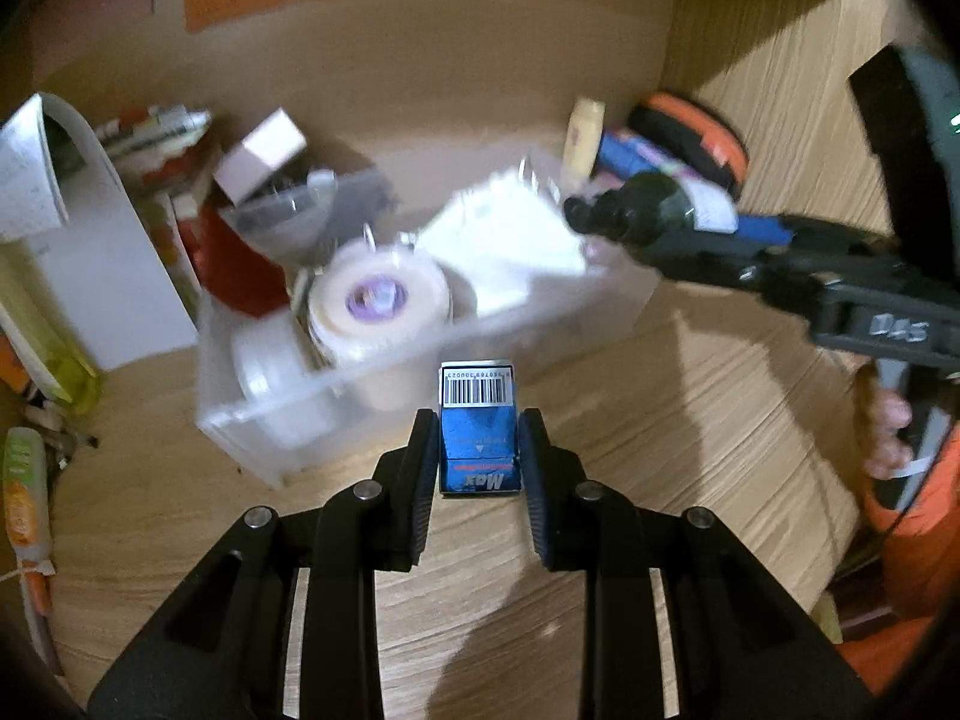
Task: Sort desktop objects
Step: 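Lower the blue card box and green bottle into the clear box and open both grippers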
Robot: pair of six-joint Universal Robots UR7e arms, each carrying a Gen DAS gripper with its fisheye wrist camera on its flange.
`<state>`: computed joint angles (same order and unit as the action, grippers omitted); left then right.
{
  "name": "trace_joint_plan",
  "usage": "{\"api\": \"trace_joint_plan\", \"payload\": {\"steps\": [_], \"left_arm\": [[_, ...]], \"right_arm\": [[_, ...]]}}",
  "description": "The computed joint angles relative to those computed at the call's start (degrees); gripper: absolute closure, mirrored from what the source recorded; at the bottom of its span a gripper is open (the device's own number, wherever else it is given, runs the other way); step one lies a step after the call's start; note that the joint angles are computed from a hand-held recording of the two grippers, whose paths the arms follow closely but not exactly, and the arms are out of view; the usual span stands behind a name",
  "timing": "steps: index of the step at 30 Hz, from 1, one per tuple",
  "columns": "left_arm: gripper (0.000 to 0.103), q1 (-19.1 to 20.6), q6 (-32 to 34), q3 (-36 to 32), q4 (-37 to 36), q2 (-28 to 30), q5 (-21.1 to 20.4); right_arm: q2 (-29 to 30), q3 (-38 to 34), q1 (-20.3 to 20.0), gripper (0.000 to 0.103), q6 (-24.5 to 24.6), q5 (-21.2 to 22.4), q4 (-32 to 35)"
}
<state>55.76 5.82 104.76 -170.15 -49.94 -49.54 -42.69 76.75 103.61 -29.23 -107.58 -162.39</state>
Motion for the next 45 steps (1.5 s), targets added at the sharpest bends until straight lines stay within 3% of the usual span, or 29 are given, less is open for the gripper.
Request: {"api": "trace_joint_plan", "payload": {"steps": [19,28,37,45], "left_arm": [[0.076,-1.02,5.95,-4.51,-9.96,-1.96,0.75],[0.076,0.83,4.09,-10.35,-6.38,1.25,1.63],[0.076,4.89,0.56,-18.88,1.80,7.11,3.29],[0.076,6.65,0.65,-20.90,4.72,8.60,1.05]], "right_arm": [[3.77,-9.46,1.74,0.048,-0.60,0.34,-1.91],[7.53,-15.28,1.24,0.048,0.62,1.53,2.04],[12.03,-21.88,-0.72,0.048,4.06,-0.79,10.17],[13.50,-23.07,-1.16,0.048,3.76,-2.79,11.25]]}}
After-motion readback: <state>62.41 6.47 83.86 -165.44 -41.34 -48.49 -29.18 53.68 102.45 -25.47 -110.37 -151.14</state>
